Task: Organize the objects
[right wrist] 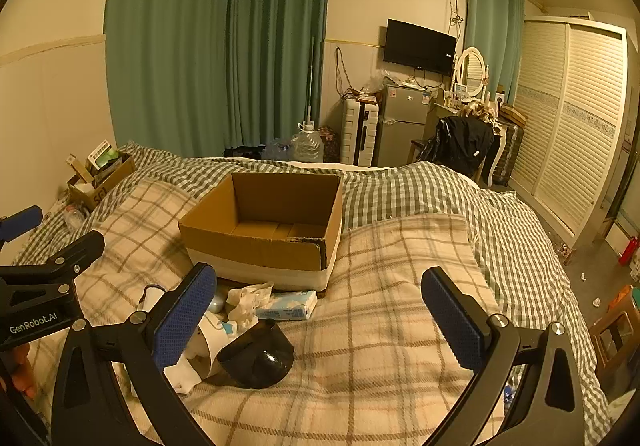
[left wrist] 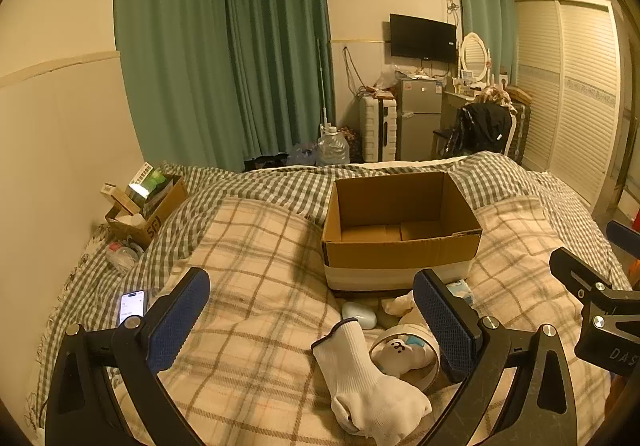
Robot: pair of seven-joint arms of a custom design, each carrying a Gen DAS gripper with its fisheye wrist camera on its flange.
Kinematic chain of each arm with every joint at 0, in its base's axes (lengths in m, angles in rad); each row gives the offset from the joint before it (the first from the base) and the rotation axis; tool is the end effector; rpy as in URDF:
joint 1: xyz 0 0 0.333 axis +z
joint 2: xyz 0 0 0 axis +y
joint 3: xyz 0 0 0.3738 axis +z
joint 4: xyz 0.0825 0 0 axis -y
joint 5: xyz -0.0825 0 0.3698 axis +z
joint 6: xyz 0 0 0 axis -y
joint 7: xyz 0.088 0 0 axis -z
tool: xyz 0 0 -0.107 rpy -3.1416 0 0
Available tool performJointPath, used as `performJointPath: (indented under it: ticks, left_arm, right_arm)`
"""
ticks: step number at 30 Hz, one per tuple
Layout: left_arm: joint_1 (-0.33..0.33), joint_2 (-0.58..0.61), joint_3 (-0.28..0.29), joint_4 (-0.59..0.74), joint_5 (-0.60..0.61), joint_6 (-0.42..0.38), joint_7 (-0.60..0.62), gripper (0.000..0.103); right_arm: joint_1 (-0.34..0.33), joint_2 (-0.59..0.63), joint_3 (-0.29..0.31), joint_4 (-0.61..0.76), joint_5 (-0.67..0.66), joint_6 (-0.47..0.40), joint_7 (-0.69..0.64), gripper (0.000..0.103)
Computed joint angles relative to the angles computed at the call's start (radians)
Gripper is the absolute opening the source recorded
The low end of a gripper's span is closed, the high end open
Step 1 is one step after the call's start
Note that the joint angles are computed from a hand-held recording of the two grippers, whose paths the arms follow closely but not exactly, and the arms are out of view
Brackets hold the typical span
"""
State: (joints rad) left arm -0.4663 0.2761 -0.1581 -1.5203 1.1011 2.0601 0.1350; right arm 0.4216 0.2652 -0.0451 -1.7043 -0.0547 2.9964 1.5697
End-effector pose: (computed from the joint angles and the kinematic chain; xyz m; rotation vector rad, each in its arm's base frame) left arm 0.5874 -0.3450 0.6157 -1.8183 1.2017 -0.5661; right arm 0.6361 0.2606 0.6245 -1.8630 1.1880 -0.7461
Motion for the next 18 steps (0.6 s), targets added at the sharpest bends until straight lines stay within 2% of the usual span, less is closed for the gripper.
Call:
performJointPath:
  ticks: [18]
  left_arm:
    - [0.005, -0.027, -0.011, -0.042, 0.011, -0.003, -0.044, 0.103]
  right_arm:
    - [0.011, -0.019, 0.003, -0.007, -0.029, -0.014, 0.005, 0.103]
